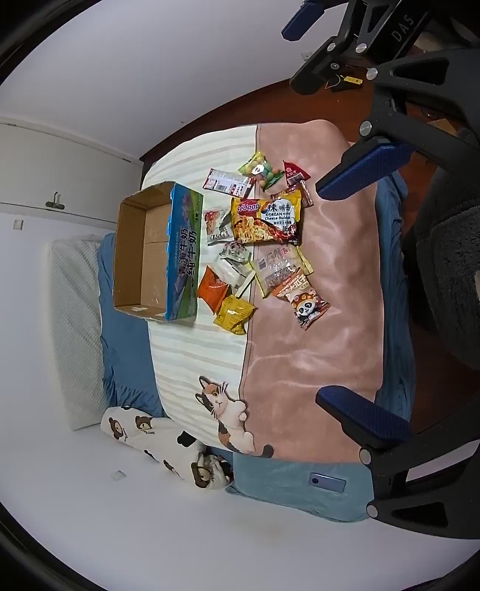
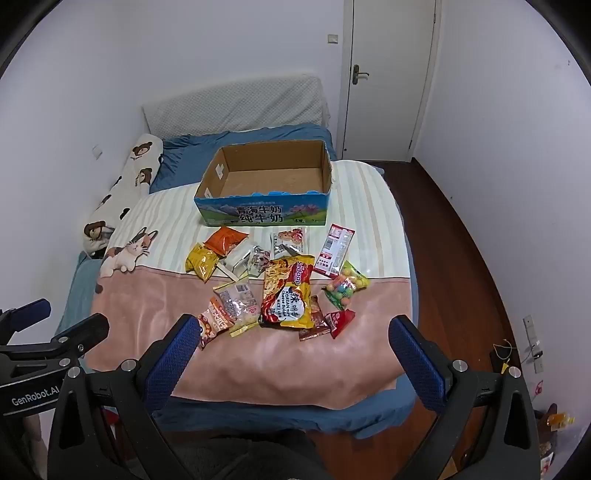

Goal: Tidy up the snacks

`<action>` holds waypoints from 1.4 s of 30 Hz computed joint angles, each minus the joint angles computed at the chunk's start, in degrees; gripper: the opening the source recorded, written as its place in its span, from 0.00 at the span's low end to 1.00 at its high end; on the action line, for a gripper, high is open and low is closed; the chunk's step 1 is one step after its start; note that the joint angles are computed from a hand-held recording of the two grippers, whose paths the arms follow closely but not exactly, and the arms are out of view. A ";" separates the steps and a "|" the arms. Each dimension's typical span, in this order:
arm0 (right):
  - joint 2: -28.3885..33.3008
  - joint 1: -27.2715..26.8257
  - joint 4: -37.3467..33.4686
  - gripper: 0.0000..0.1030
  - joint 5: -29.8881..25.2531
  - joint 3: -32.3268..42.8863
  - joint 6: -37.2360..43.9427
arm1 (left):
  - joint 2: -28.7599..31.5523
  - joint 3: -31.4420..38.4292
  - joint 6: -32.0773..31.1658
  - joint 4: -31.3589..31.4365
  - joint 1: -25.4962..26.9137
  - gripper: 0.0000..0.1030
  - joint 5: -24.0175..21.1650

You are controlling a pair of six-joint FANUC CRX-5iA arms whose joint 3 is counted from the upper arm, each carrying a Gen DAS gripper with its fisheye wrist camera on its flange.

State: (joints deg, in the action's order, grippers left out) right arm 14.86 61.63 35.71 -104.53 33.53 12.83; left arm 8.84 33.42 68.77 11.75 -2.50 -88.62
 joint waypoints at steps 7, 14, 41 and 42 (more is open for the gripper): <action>-0.21 0.08 -0.21 1.00 0.36 -0.12 -0.29 | -0.14 -0.33 0.04 0.61 0.26 1.00 0.32; 0.02 0.39 -0.09 1.00 0.00 0.71 -0.36 | -1.10 -1.55 -0.64 1.28 1.37 1.00 0.91; 0.37 0.93 1.70 1.00 -0.22 1.73 -0.14 | -0.74 -0.65 -0.58 1.70 1.97 1.00 0.48; 0.38 0.89 1.78 1.00 -0.22 1.78 -0.05 | -0.75 -0.66 -0.53 1.78 2.06 1.00 0.43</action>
State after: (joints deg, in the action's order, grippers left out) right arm 15.24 62.51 37.49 -104.75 35.31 12.78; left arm 8.09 32.76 68.25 13.53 -0.44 -88.19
